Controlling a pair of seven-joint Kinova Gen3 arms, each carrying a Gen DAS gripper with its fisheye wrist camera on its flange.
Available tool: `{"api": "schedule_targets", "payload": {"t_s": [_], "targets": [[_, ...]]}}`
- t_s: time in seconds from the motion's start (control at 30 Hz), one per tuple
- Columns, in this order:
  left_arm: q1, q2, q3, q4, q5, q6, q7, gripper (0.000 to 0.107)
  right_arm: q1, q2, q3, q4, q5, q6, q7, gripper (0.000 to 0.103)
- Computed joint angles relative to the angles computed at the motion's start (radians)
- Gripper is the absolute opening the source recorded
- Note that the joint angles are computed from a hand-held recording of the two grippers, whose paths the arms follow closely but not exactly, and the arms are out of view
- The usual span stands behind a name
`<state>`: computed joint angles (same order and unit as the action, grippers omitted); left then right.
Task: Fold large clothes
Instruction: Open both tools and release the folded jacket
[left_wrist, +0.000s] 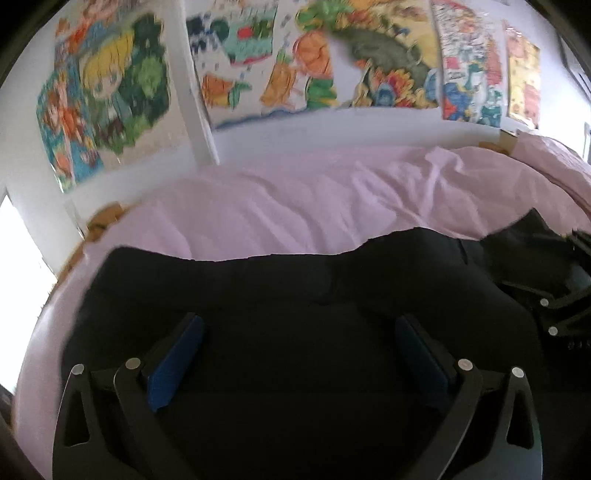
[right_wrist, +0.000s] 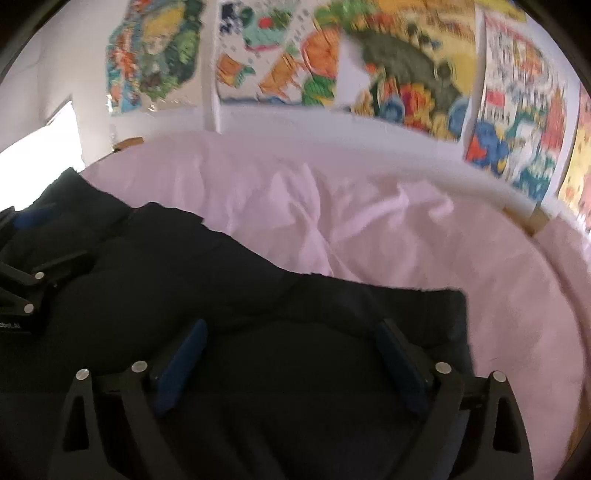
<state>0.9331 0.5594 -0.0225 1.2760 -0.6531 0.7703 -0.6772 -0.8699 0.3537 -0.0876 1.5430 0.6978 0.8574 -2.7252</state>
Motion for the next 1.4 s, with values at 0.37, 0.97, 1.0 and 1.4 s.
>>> {"api": "schedule_targets", "payload": {"t_s": [0.37,0.97,1.0,1.4], "targets": [[-0.079,0.09,0.015,-0.079,0.119,-0.004,-0.101,0.102,0.082,0.071,0.037,0.026,-0.121,-0.163,0.061,0.096],[-0.025,0.097,-0.043,-0.061,0.096,-0.031,-0.057,0.102,0.039,0.065,0.092,0.067,-0.105,-0.219,0.015,0.097],[-0.024,0.095,-0.042,-0.058,0.094,-0.032,-0.054,0.102,0.035,0.059,0.095,0.076,-0.096,-0.227,0.001,0.097],[-0.1,0.024,0.02,0.027,0.152,-0.134,-0.089,0.102,0.045,-0.018,0.087,0.195,-0.007,-0.353,-0.151,0.098]]}}
